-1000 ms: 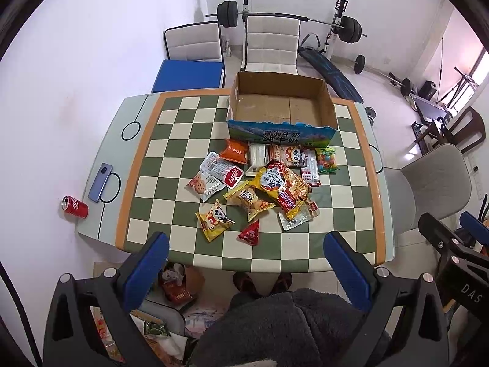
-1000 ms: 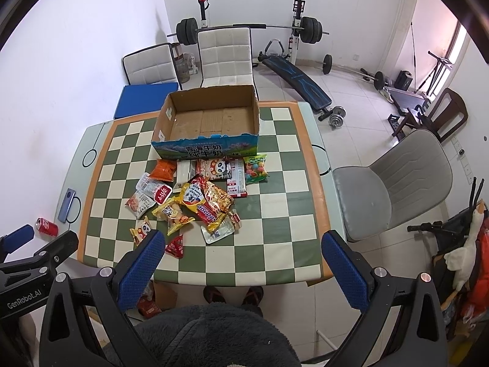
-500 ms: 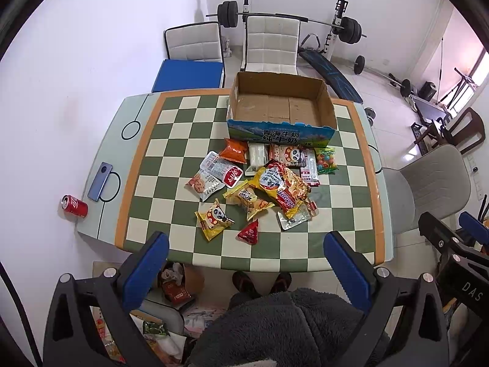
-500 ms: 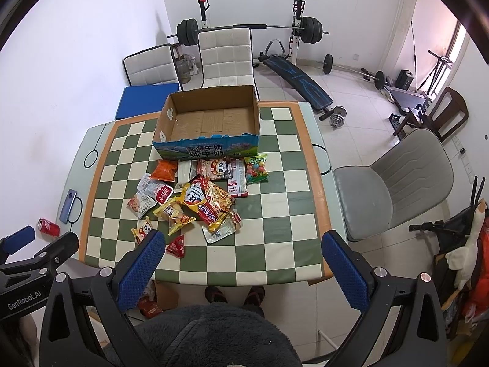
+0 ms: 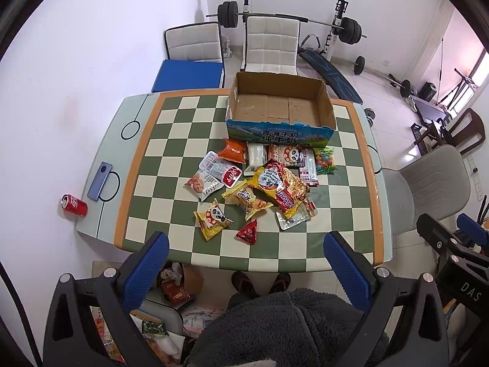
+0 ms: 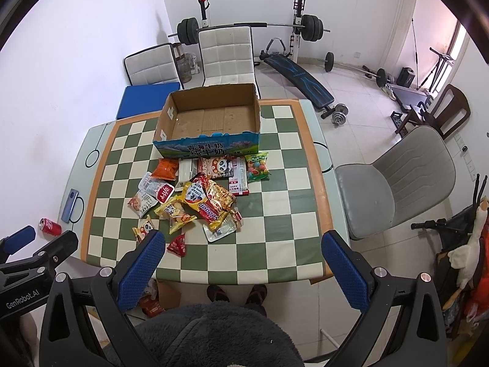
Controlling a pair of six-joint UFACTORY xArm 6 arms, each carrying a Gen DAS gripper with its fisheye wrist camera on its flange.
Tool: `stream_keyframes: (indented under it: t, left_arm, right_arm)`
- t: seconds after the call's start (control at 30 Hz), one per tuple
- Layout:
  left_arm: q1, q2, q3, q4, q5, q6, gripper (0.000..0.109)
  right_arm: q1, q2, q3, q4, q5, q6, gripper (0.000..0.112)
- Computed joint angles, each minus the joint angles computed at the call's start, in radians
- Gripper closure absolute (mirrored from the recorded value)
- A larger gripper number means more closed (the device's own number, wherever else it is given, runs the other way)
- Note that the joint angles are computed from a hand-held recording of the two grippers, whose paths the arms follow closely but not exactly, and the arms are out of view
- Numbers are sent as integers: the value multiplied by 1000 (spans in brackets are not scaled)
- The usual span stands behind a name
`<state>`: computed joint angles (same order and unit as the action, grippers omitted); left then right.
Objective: Organize snacks
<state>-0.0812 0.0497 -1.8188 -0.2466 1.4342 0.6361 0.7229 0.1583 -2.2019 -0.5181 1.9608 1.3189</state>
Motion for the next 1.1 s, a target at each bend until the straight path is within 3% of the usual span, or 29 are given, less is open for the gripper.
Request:
stream_keyframes:
  t: [0.5,0.67,0.9,1.1]
  left_arm:
    - [1,8,1,-8,-13,-22,6]
    - [10,134,-94,13,20,-139,6]
    - [-27,333,-123,136,-3,-214,6]
    - [-38,723,-547,71,270,-375,6]
  right_arm:
    - [-5,-31,53,15,-34,16,9]
    - [-82,-162,322,122,-238,73,9]
    - [-278,-242,707,366,-611,-4,9]
    - [-402,-149,864,502,-780,-160,9]
